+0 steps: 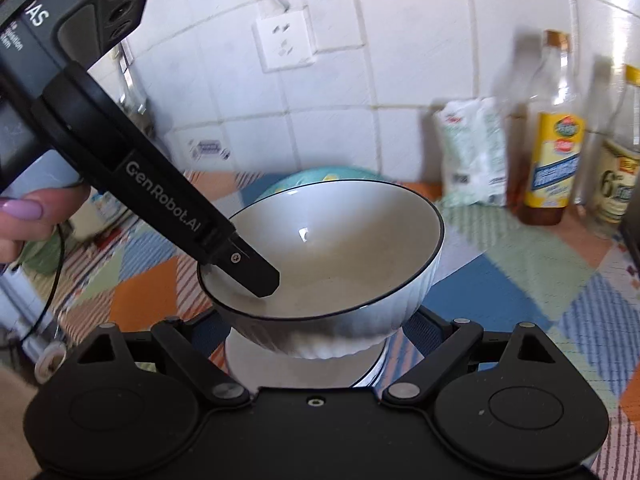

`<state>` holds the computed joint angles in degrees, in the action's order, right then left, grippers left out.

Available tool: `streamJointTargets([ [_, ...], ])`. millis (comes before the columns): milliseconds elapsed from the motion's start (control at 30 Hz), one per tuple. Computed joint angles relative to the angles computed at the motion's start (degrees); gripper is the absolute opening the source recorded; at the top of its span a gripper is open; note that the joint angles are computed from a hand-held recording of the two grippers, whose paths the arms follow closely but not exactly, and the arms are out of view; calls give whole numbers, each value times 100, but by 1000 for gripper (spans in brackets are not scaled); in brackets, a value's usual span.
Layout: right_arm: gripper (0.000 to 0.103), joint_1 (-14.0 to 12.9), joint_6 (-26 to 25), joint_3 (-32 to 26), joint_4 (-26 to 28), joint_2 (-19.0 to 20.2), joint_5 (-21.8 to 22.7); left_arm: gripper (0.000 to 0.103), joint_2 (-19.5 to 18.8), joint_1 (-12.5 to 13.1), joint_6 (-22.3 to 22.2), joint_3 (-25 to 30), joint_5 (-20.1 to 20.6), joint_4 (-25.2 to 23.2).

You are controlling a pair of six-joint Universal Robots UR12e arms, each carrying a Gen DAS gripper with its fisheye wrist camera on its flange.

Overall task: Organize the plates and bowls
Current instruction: 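Carry the third bowl with both grippers and lower it into the bowl stack, then open both grippers and pull them back from the bowls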

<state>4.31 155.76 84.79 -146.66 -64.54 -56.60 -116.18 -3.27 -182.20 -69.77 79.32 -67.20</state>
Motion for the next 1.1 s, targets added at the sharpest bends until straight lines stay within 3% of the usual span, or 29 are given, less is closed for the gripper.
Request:
streamJointTargets([
  [433, 94, 175, -585, -210, 698, 67, -411, 17, -28, 56, -223, -87, 100, -255],
  [600, 92, 264, -797, -235, 830, 55, -756, 18, -41, -10, -154, -117, 383, -209],
  [1100, 96, 543, -487, -35, 370, -87, -1919, 20, -150, -146, 277, 16, 764, -398],
])
